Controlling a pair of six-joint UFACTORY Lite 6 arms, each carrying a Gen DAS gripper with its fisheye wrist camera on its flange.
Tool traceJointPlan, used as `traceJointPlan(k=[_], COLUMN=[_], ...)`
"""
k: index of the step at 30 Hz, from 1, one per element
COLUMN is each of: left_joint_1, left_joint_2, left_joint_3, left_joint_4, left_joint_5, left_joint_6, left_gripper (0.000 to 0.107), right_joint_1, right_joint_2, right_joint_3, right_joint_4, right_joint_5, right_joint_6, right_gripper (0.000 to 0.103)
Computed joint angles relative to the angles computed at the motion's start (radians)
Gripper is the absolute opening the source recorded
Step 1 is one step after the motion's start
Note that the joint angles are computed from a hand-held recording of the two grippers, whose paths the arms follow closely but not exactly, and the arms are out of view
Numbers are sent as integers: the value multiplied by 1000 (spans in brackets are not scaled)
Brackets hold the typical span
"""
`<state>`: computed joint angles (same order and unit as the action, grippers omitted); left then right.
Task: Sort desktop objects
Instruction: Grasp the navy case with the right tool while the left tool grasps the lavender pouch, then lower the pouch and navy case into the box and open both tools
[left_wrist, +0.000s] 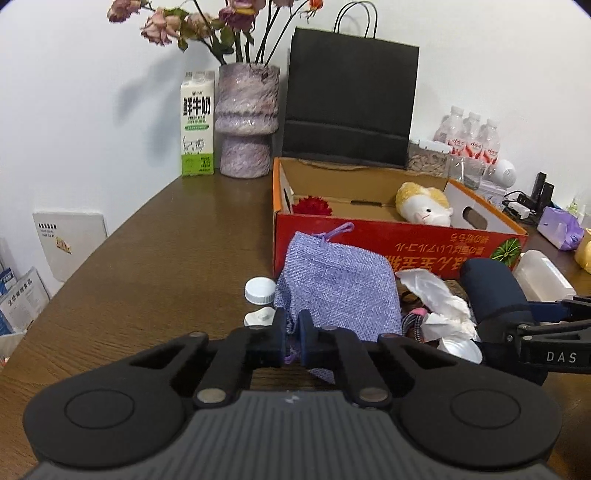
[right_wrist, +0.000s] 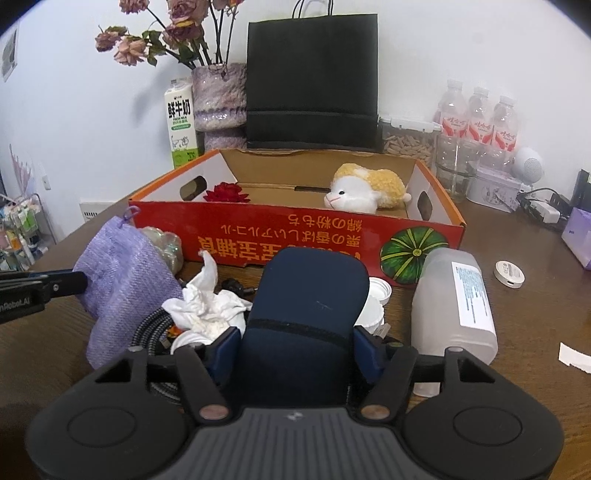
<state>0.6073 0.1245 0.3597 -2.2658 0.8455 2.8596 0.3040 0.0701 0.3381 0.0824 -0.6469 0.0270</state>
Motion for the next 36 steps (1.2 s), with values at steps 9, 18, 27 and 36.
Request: traceJointPlan(k=[9,18,27,36], left_joint_1=[77,92,-35,-262], left_joint_2=[-144,-371,-499,-357], left_joint_3=[-98,-171,-139,43], left_joint_4=[81,164,106,-107], left_joint_5=[118,183,156,77], left_joint_6=[4,-81,-191,-230], left_gripper=[6,5,5,5], right_joint_1=[5,-2,-46,-115], right_joint_2=[-139,-325,-420,-274], right_joint_3=[-91,-159,-122,83], right_joint_4=[-2,2,-35,-115], right_joint_5=[-11,23,70,59], right_joint_6=[13,-2,-4,40], right_gripper=[63,63,63,63])
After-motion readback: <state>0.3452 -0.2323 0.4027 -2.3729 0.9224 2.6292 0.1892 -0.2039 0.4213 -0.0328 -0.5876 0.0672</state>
